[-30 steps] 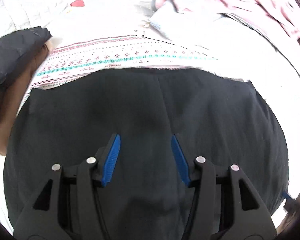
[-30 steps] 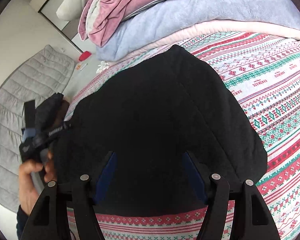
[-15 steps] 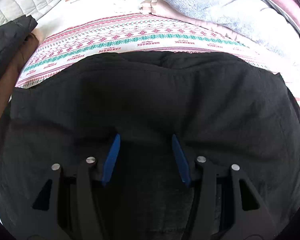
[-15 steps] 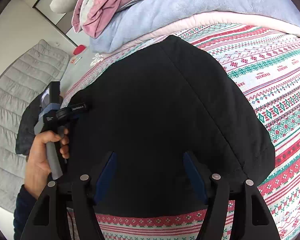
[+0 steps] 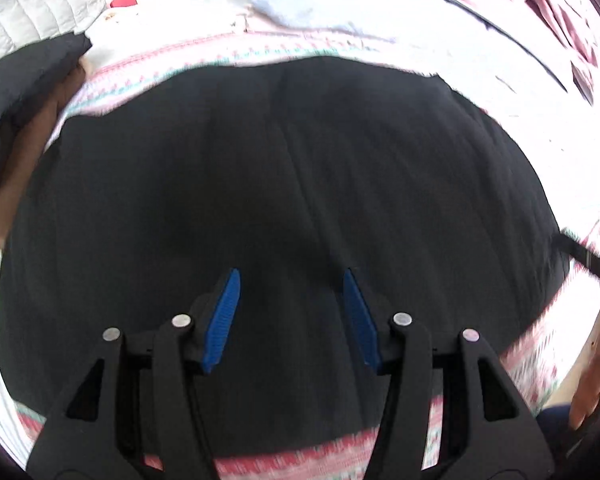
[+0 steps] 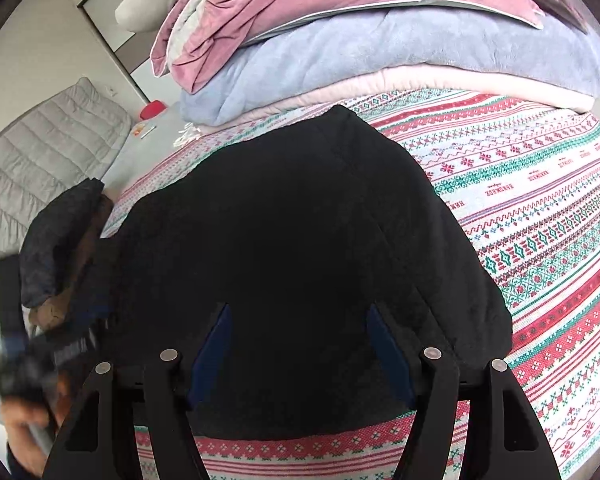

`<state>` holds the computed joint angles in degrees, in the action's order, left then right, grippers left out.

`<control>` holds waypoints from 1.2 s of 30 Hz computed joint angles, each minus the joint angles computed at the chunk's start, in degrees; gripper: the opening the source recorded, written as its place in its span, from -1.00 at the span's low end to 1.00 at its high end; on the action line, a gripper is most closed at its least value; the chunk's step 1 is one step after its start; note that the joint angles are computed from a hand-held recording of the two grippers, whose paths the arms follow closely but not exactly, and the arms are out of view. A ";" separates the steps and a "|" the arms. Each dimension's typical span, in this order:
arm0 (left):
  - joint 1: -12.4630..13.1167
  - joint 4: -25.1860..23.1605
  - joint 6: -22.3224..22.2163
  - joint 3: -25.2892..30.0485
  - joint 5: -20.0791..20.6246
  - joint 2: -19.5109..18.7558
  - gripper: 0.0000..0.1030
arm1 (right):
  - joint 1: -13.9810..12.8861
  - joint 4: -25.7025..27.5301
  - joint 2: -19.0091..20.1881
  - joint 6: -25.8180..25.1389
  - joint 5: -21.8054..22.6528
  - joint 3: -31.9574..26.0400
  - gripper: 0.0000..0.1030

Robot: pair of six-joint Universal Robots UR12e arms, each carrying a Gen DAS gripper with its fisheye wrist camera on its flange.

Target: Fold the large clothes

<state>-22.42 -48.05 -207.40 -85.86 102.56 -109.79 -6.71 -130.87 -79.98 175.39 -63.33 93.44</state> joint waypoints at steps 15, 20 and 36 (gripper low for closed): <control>-1.85 7.13 0.17 -4.22 6.77 -0.28 0.19 | 2.52 -9.46 -1.38 -3.73 -12.04 2.71 0.38; -1.75 7.69 0.07 -4.56 6.43 -0.12 0.19 | 0.73 -4.14 -1.33 -4.15 -8.50 2.21 0.47; -1.37 8.03 -1.36 -5.02 4.93 0.25 0.19 | -8.89 10.49 1.04 12.99 9.12 2.61 0.49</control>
